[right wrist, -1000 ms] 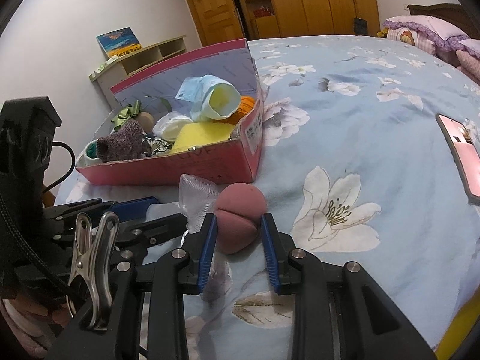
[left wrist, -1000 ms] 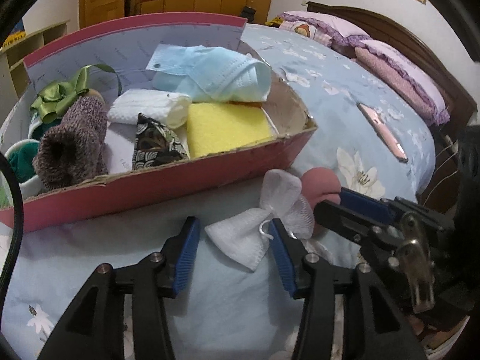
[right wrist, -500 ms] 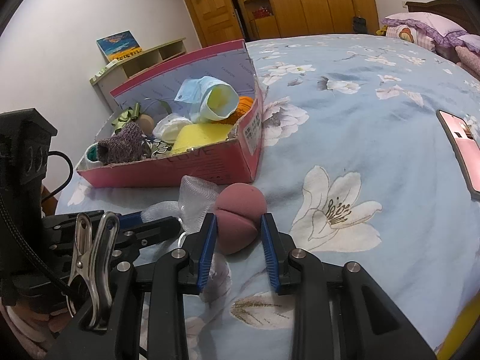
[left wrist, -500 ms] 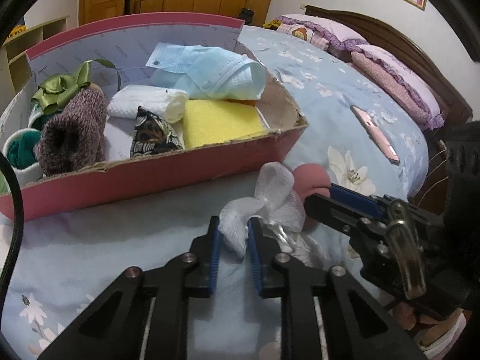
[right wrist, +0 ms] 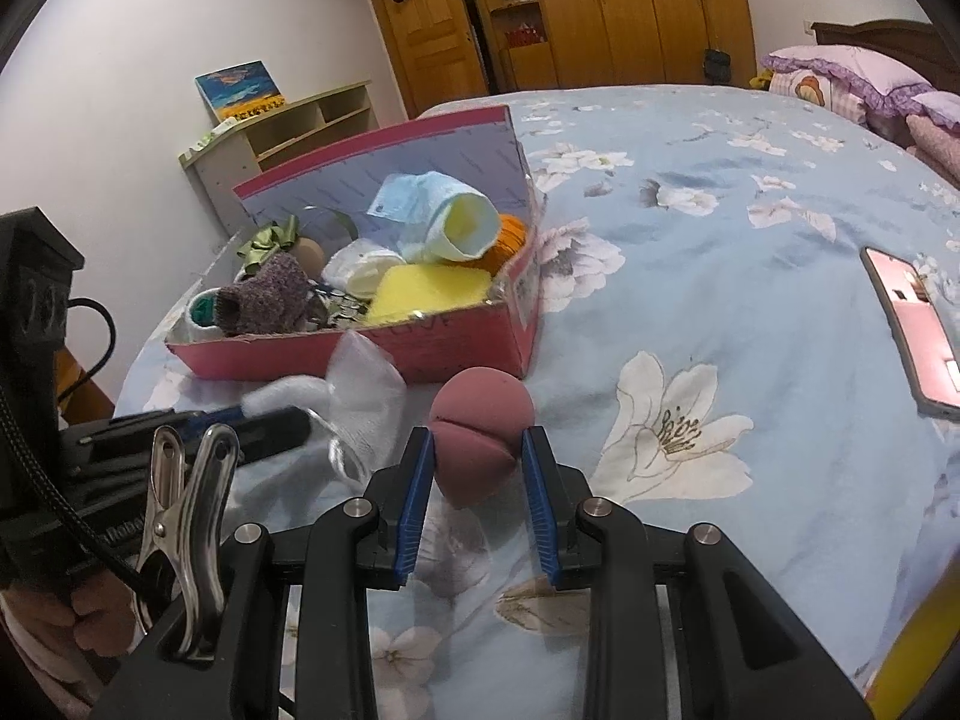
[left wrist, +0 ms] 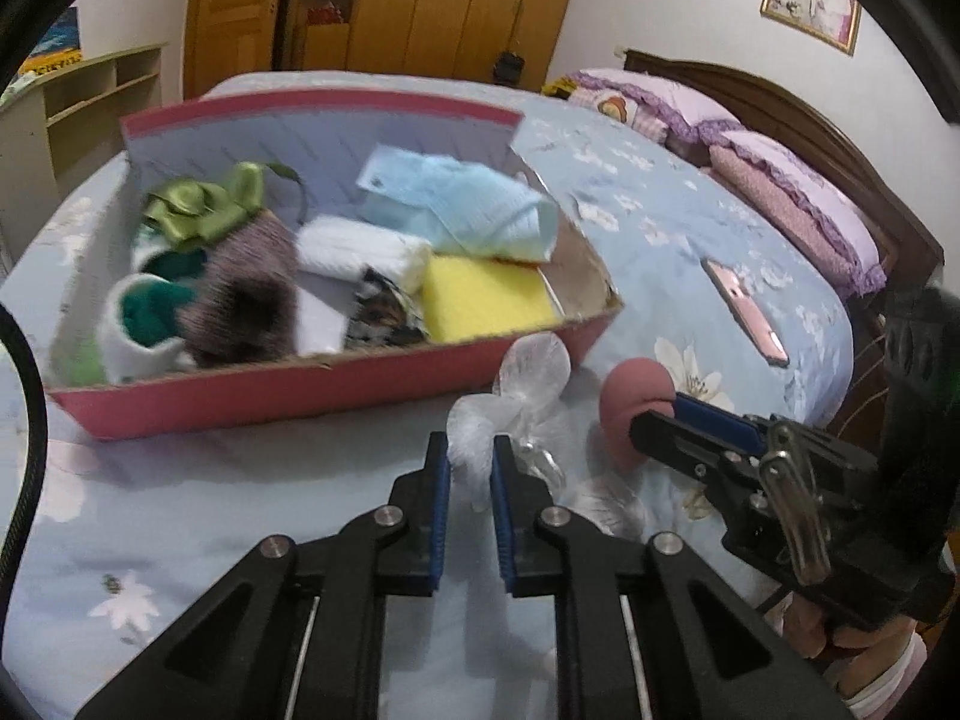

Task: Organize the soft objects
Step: 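Carry the pink sponge and sheer white bow over the box with both grippers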

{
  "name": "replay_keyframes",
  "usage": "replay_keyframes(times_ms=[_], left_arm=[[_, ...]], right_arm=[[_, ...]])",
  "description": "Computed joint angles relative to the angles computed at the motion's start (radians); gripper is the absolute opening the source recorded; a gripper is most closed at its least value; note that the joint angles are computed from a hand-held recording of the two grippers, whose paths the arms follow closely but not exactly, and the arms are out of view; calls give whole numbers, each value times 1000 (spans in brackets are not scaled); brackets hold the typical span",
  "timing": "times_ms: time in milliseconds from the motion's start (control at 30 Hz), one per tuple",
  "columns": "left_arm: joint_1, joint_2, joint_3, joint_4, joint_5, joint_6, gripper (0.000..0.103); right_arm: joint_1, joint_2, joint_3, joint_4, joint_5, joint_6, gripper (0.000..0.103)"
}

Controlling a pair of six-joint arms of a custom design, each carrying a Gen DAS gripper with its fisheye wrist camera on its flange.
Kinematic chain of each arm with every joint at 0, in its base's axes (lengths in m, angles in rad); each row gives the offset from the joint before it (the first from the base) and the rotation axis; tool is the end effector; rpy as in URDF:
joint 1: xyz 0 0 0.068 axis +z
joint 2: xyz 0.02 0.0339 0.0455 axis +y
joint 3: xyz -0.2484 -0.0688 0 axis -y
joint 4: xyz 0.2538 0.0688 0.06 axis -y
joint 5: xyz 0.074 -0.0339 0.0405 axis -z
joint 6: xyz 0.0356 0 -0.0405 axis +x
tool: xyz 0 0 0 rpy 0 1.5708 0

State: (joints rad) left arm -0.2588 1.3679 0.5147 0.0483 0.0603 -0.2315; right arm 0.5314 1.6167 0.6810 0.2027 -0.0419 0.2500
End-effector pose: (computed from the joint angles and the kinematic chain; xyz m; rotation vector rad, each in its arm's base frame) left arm 0.2488 -0.0681 0.1261 0.0618 2.3946 -0.3043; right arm 0.2680 0.1592 0.1196 -0.3505 2.3185 0.4430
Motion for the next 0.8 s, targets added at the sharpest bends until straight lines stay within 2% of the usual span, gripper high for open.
replay_keyframes(times_ms=[200,400,800], left_arm=[[63,-167,-45,-50,4,22,13],[128,-266,-47,-97,-3,48,13],[261,-221,56,-112,-3,97,13]], right_arm=[[44,-30,22,-36,32,-2,31],[81,-45,70,-66,41,-11,31],[126,15,214,-118,71,-58,31]])
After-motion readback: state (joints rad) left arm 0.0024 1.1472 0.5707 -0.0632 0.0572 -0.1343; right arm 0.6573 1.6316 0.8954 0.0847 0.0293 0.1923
